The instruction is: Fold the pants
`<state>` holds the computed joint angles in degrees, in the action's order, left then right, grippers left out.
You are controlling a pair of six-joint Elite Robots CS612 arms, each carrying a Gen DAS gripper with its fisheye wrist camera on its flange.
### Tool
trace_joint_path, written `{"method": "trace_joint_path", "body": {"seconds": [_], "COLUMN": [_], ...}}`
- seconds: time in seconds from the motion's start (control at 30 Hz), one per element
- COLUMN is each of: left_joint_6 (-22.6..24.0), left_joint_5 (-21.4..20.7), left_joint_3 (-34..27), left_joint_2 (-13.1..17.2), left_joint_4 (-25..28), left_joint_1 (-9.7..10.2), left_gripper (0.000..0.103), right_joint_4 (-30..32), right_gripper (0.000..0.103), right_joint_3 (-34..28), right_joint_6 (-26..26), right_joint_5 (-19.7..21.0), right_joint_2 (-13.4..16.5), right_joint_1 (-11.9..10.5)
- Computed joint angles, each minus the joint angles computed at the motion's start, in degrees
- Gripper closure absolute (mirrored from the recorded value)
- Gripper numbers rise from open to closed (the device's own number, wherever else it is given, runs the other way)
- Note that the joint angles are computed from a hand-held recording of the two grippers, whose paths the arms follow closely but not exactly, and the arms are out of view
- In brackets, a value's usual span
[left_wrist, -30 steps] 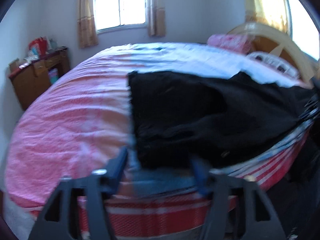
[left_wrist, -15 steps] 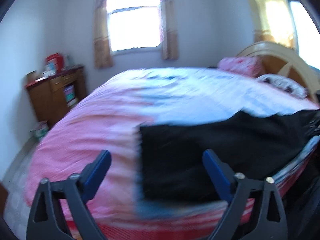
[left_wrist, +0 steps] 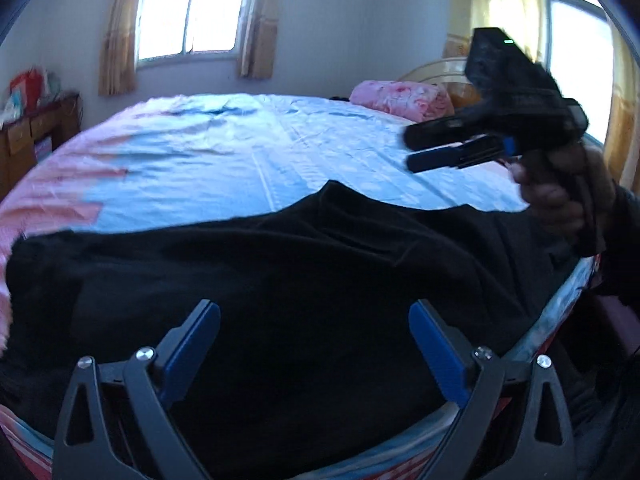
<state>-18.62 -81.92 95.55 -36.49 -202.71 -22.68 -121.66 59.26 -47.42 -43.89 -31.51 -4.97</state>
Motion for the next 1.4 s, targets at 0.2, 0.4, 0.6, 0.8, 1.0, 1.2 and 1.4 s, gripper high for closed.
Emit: {"method": "trace_joint_path", "body": {"seconds": [0.2, 0.4, 0.6, 0.8, 1.0, 1.2, 1.4], "left_joint_6": [-1.78, -0.61, 0.72, -1.15, 2.84, 10.52, 17.12], "left_joint_5": [-1.40, -1.24, 0.78, -0.09, -2.01, -9.02, -15.03], "left_joint_3": [-0.71, -0.61, -0.37, 0.55, -1.20, -7.40, -14.95], "left_joint_2": [0.50, 0.61, 0.22, -0.79, -1.18, 0.66, 3.56], "left_joint_4": [4.47, 5.07, 6.47, 6.07, 5.82, 9.48, 14.69], "left_joint_1": [0.21, -0.09, -0.86, -1.15, -2.53, -3.99, -5.62], "left_gripper": [0.005, 0.003, 0.003, 0.003, 0.003, 0.003, 0.003], "right_joint_4": [11.44, 21.67, 22.82, 9.31, -3.84, -23.22, -39.21], "right_gripper": [0.042, 0.089, 0.093, 0.047, 0.047, 0.047, 0.047], "right_joint_3": [-13.01, -23.47, -29.68, -16.83, -0.52, 13.89, 21.90], "right_joint_6": [5.89, 8.27, 12.74, 15.21, 15.22, 30.25, 49.30], "right_joint_5": [-3.52, -5.82, -4.47, -3.35, -0.20, -2.65, -9.67], "right_joint_2": [6.94, 12.83, 16.72, 10.06, 0.84, -5.88, -8.80], "right_joint_1": [2.40, 3.60, 3.64, 1.89, -3.71, -13.08, -20.36]}}
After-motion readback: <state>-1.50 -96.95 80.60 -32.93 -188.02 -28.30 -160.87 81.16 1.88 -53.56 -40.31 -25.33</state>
